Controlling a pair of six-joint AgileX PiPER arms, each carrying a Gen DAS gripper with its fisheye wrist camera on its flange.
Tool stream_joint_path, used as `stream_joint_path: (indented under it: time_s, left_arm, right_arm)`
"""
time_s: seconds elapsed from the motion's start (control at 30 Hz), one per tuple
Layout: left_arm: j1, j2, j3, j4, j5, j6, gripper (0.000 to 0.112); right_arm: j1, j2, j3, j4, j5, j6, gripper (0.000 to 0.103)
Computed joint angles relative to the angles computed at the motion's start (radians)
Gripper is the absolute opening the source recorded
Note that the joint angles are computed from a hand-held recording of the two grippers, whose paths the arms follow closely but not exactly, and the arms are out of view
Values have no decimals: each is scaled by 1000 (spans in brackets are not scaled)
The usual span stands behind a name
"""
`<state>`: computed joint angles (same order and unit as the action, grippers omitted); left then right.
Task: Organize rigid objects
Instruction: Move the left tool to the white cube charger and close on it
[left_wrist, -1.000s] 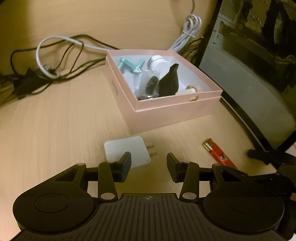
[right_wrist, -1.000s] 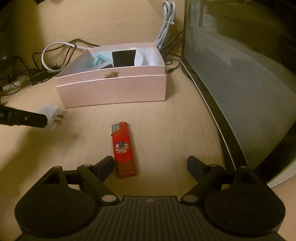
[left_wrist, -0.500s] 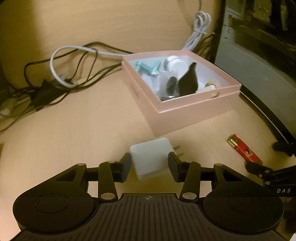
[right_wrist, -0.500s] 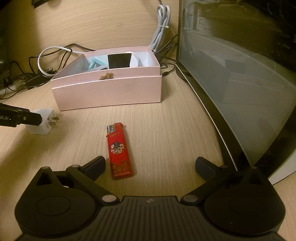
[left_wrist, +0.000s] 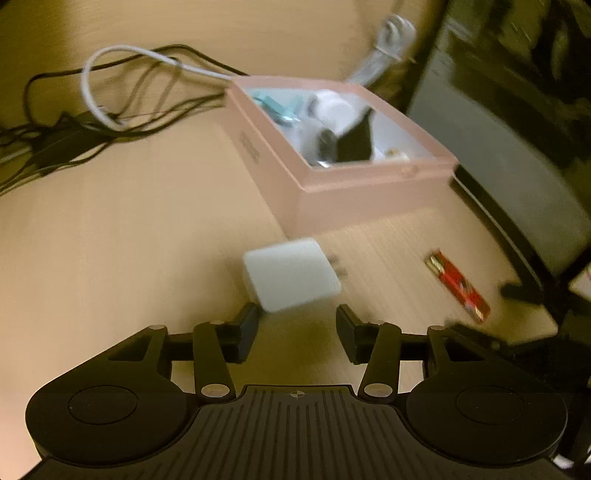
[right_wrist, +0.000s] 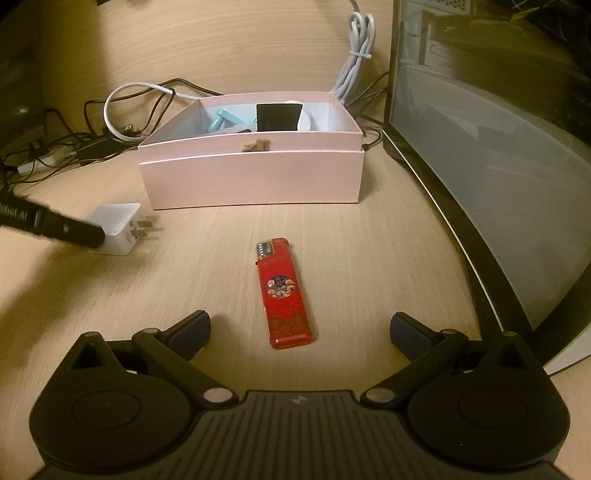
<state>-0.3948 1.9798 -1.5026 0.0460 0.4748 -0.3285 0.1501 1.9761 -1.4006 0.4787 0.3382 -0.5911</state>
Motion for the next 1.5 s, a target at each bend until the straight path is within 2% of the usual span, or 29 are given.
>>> stream_joint_path:
  time_s: [0.1, 0.2, 0.33, 0.63, 0.9, 1.03, 1.1, 1.17, 1.27, 1.5]
  left_arm:
    - [-28, 3, 5, 29, -2, 21, 51]
    - [-59, 12, -6, 141, 14, -55, 51]
    - [-72, 23, -17, 211, 17, -159, 51]
    - [-69, 71, -101, 221, 60, -225, 51]
    - [-65, 83, -122, 197, 67, -192, 51]
    - [-45, 35, -69, 47, 46, -5, 51]
    - [-52, -28, 17, 106, -17, 6, 51]
    - [-61, -52, 42, 194, -35, 12, 51]
    - [-50, -7, -37, 190, 8, 96, 51]
    - [7, 122, -267, -24, 143, 478, 52]
  right_arm:
    - [0, 0, -1, 0, 1, 0, 103]
    - [0, -1, -1, -3, 2, 3, 103]
    - [-2, 7, -18, -7, 20, 1, 103]
    - [-10, 10, -22, 31, 29, -45, 103]
    - [-11, 11, -21, 35, 28, -49, 103]
    - [-11, 12, -22, 37, 28, -52, 103]
    - [-12, 12, -22, 40, 29, -56, 103]
    - [-12, 12, -21, 40, 28, -56, 103]
    - [-12, 12, -21, 42, 27, -58, 103]
    - [-6, 7, -12, 31, 20, -42, 103]
